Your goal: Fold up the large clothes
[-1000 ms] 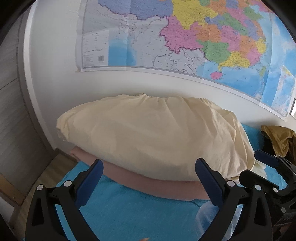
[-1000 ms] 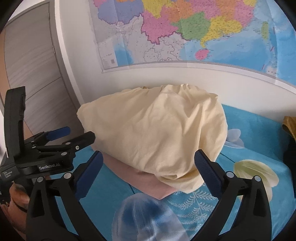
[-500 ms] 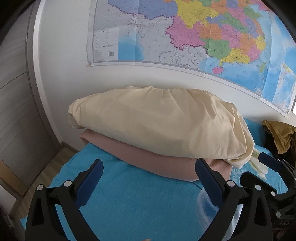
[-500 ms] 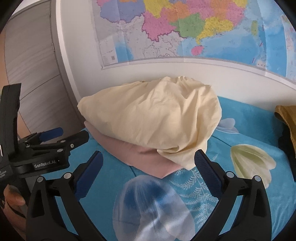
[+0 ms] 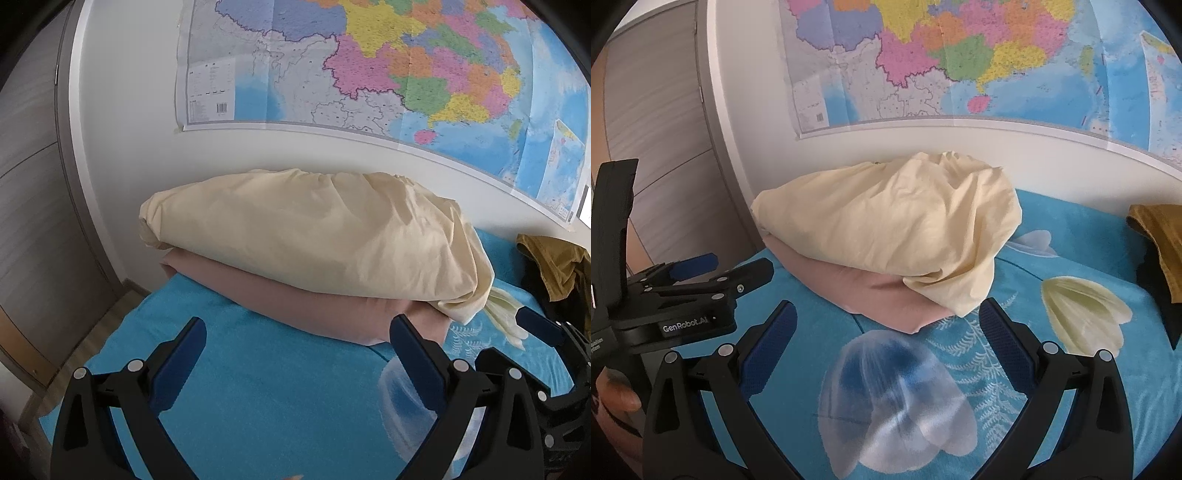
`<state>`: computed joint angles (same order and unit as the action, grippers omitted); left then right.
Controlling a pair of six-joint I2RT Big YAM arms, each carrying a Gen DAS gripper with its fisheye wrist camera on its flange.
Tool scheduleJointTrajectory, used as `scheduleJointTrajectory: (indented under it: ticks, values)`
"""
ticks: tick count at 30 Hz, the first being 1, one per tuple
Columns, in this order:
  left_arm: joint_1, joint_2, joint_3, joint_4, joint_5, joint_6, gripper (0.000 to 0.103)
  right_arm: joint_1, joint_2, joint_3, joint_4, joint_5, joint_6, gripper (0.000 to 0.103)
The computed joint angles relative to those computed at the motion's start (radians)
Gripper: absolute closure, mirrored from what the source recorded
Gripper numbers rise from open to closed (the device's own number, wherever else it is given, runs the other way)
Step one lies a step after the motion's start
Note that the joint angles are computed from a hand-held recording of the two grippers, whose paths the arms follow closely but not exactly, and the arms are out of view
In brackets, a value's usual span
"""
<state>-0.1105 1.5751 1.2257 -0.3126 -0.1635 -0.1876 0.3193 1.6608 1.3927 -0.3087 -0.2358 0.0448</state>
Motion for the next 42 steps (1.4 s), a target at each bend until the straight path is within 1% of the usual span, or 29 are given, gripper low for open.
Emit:
scheduleJointTrajectory:
  ticks: [5, 11, 16, 31, 36, 38, 42]
  values:
    - [-0.003, -0.004, -0.003, -0.008, 0.004, -0.015, 0.006, -0.003, -0.012, -0.017, 0.003, -0.007, 0.001, 0.006]
    - [-0.009, -0.005, -0.004, -0.018, -0.007, -0.018, 0.006, -0.007, -0.017, -0.025, 0.011, -0.015, 0.005, 0.006]
    - [-0.015, -0.012, -0.011, -0.011, -0.015, -0.023, 0.006, -0.007, -0.02, -0.03, 0.011, -0.013, 0.002, 0.006]
    - [-0.017, -0.014, -0.012, -0.03, -0.011, -0.031, 0.006, -0.007, -0.025, -0.037, 0.009, -0.015, 0.005, 0.006]
    - [-0.025, -0.006, -0.009, -0.027, -0.04, -0.028, 0.006, -0.008, -0.024, -0.034, 0.002, -0.01, 0.007, 0.006]
    - [-0.026, -0.006, -0.013, -0.016, -0.052, -0.029, 0.006, -0.007, -0.025, -0.034, 0.0, -0.007, 0.003, 0.006]
    - [-0.019, -0.009, -0.019, -0.004, -0.02, -0.044, 0.006, -0.008, -0.026, -0.037, 0.004, -0.007, 0.008, 0.006]
